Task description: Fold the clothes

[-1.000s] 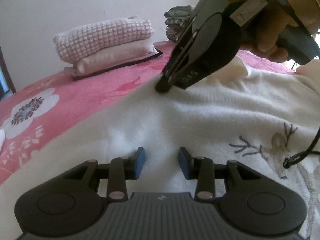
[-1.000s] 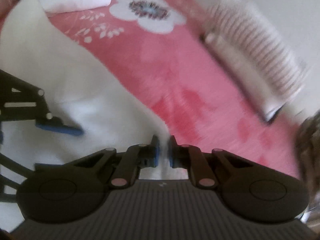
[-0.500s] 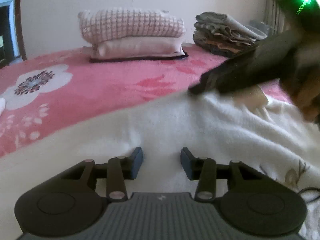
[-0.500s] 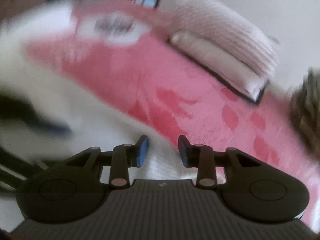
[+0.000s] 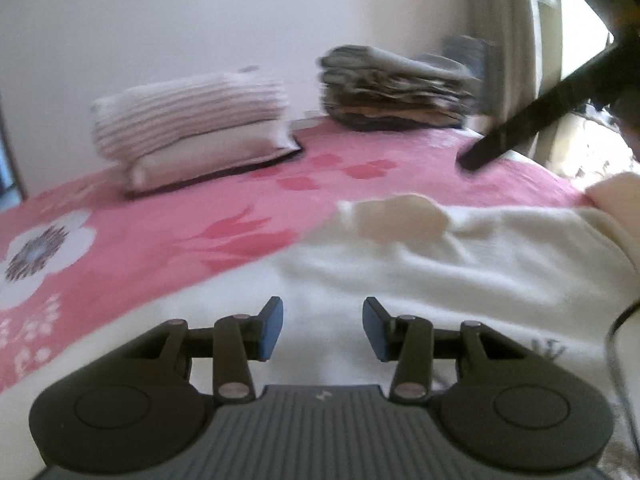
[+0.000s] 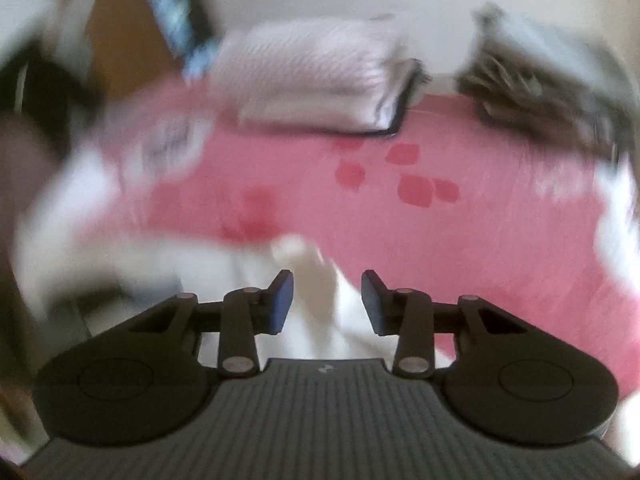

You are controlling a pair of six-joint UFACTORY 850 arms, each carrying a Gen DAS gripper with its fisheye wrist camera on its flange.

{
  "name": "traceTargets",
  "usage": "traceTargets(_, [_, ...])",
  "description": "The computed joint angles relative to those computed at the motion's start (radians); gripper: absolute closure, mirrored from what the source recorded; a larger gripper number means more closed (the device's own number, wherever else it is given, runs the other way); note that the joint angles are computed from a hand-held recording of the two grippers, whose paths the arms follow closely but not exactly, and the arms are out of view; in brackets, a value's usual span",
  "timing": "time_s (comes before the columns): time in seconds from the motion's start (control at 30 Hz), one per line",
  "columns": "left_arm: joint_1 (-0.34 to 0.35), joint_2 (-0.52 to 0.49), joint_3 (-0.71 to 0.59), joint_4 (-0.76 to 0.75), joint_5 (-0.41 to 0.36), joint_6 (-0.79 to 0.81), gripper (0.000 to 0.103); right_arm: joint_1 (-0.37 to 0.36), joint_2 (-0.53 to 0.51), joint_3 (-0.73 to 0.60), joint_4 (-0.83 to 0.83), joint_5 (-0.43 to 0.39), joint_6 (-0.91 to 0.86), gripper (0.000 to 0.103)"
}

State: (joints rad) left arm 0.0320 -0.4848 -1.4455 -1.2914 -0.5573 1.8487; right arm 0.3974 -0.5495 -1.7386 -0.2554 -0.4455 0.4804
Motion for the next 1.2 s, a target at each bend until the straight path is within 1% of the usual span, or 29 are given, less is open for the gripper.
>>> traceTargets(0.03, [-0.009,0.002,0.008,-0.001,0.001,0.017,0.058,0.015,-0.005,0.004,-0.035,-0.027,-0.066,0.053])
traceTargets(0.07, [-0.015,0.007,0.020,-0.011,0.006,0.039,0.058,0.029,-0.010,0.008,-0.070,-0.050,-0.124,0.048])
traceTargets(0.1, [-0.019,0.010,0.027,-0.014,0.003,0.049,0.058,0.036,-0.009,0.021,-0.099,-0.054,-0.148,0.039])
traceTargets(0.13, [-0.022,0.013,0.034,-0.016,-0.002,0.055,0.059,0.036,-0.010,0.033,-0.130,-0.048,-0.146,0.035])
traceTargets(0.17, [-0.018,0.017,0.039,-0.020,-0.031,0.067,0.059,0.032,-0.015,0.039,-0.162,-0.044,-0.118,0.035])
traceTargets(0.23, [-0.009,0.026,0.051,-0.033,-0.098,0.100,0.059,0.015,-0.033,0.030,-0.162,-0.046,-0.076,0.035])
traceTargets(0.27, [-0.009,0.033,0.061,-0.038,-0.117,0.124,0.060,0.000,-0.047,0.015,-0.115,-0.051,-0.090,0.036])
traceTargets(0.3, [-0.009,0.040,0.072,-0.040,-0.132,0.148,0.060,-0.010,-0.052,0.011,-0.077,-0.056,-0.100,0.043])
traceTargets(0.33, [-0.016,0.044,0.081,-0.032,-0.124,0.160,0.061,-0.017,-0.059,0.004,-0.045,-0.077,-0.103,0.075])
traceTargets(0.37, [-0.024,0.048,0.089,-0.021,-0.112,0.170,0.061,-0.022,-0.062,0.002,-0.029,-0.094,-0.094,0.085])
traceTargets(0.4, [-0.034,0.048,0.094,-0.012,-0.086,0.164,0.061,-0.017,-0.050,0.016,-0.055,-0.094,-0.065,0.091])
traceTargets(0.43, [-0.039,0.046,0.096,-0.002,-0.071,0.145,0.061,-0.010,-0.038,0.031,-0.109,-0.079,-0.019,0.094])
traceTargets(0.5, [-0.043,0.045,0.100,-0.002,-0.062,0.119,0.061,0.014,-0.010,0.065,-0.308,-0.061,0.143,0.094])
traceTargets(0.57, [-0.049,0.049,0.110,-0.014,-0.042,0.143,0.060,0.030,-0.009,0.077,-0.449,-0.079,0.246,0.095])
traceTargets(0.67, [-0.055,0.052,0.123,-0.042,-0.019,0.183,0.059,0.031,-0.051,0.057,-0.498,-0.124,0.270,0.095])
traceTargets(0.73, [-0.057,0.055,0.124,-0.037,-0.014,0.166,0.058,0.019,-0.067,0.062,-0.493,-0.111,0.280,0.094])
traceTargets(0.77, [-0.057,0.056,0.125,-0.034,-0.012,0.157,0.057,0.007,-0.061,0.060,-0.436,-0.100,0.283,0.093])
traceTargets(0.8, [-0.058,0.058,0.123,-0.024,-0.009,0.133,0.057,-0.006,-0.054,0.057,-0.374,-0.091,0.281,0.093])
traceTargets(0.87, [-0.060,0.060,0.114,0.006,-0.007,0.064,0.051,-0.031,-0.041,0.052,-0.244,-0.076,0.269,0.084])
traceTargets(0.9, [-0.059,0.056,0.102,0.028,-0.012,0.015,0.050,-0.043,-0.021,0.056,-0.163,-0.076,0.231,0.071])
traceTargets(0.93, [-0.057,0.052,0.090,0.051,-0.018,-0.034,0.049,-0.052,0.002,0.066,-0.107,-0.076,0.210,0.062])
traceTargets(0.97, [-0.056,0.051,0.084,0.067,-0.023,-0.072,0.049,-0.054,0.042,0.089,-0.092,-0.080,0.204,0.058])
traceTargets(1.0, [-0.052,0.055,0.082,0.071,-0.028,-0.092,0.049,-0.053,0.081,0.111,-0.097,-0.086,0.214,0.054])
traceTargets(1.03, [-0.048,0.063,0.087,0.062,-0.032,-0.087,0.049,-0.046,0.120,0.137,-0.144,-0.098,0.255,0.049])
traceTargets(1.1, [-0.041,0.080,0.097,0.042,-0.041,-0.069,0.048,-0.030,0.223,0.214,-0.244,-0.138,0.357,0.043])
traceTargets(1.2, [-0.032,0.112,0.119,0.020,-0.047,-0.030,0.047,0.002,0.382,0.339,-0.344,-0.226,0.496,0.042])
